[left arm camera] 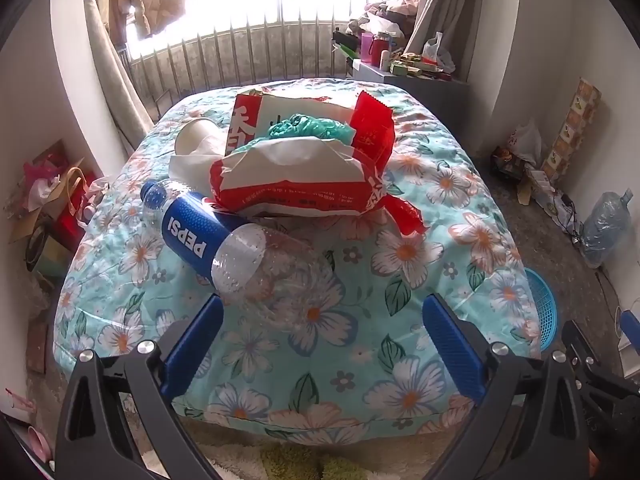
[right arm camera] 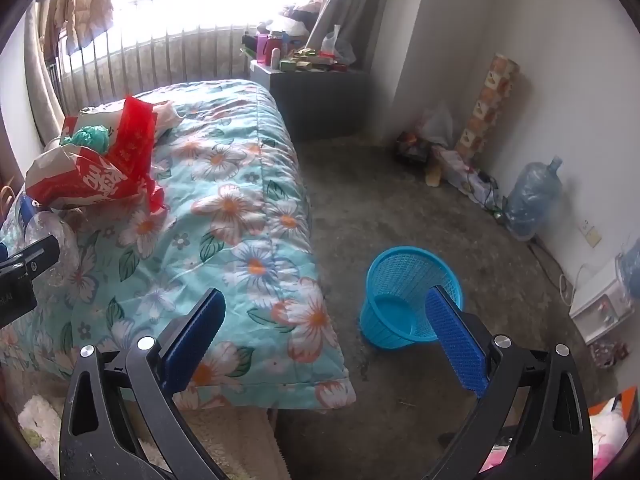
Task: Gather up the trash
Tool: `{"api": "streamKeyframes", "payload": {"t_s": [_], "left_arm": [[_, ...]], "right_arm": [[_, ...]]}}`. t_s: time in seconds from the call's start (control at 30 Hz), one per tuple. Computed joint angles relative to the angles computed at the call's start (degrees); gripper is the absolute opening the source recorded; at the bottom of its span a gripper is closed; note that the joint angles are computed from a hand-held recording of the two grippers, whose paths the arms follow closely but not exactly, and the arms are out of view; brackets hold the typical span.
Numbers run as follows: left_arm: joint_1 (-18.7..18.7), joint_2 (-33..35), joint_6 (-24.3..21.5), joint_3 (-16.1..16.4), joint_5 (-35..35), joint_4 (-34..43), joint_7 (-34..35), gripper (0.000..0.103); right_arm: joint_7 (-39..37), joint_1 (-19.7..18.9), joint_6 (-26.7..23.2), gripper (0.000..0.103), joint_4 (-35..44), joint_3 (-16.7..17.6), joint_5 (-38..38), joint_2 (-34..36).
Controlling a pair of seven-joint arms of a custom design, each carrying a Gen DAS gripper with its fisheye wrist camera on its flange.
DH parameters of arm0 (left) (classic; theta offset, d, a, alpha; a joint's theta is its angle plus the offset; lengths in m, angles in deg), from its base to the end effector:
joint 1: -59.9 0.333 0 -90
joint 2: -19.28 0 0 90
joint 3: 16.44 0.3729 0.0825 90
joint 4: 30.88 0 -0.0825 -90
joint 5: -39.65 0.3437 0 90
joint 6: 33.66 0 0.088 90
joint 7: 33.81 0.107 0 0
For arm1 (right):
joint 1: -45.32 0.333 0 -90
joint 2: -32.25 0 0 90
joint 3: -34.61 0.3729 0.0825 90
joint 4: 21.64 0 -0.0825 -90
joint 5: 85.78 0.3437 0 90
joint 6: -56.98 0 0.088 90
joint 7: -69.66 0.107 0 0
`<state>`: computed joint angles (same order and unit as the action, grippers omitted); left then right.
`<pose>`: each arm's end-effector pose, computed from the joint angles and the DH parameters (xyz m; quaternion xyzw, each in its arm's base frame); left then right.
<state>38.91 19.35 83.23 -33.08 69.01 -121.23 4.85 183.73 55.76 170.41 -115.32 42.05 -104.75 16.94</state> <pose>0.4553 -0.3164 0.7364 -0.7037 0.6287 -0.2193 0.2481 0.4157 0.1283 0.8303 -0.6414 0.6847 -0.2852 0.1962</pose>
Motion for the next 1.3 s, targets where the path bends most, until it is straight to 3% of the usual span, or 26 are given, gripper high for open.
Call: {"api": "streamKeyframes", "payload": {"t_s": [0.43, 0.57, 1.3], "left_arm": [[-1.7, 2.1, -2.3, 0.0, 1.6, 3.7, -1.1, 0.098], [-0.8, 0.4, 0.4, 0.6, 0.6, 0.5, -0.3, 0.098], [0.6, -0.6, 1.3, 0.1, 0.0, -1.6, -0.4, 0.097]], "right_arm": [[-0.3, 0.1, -0.5, 0.096, 1.2, -0.5, 0.5, 0.5], [-0.3, 0.0, -0.5, 0.096, 1.1, -0.5, 0.6, 0.4], [-0.3, -0.2, 0.1, 0.096, 0.6, -0.5, 1.0, 0.3]]}}
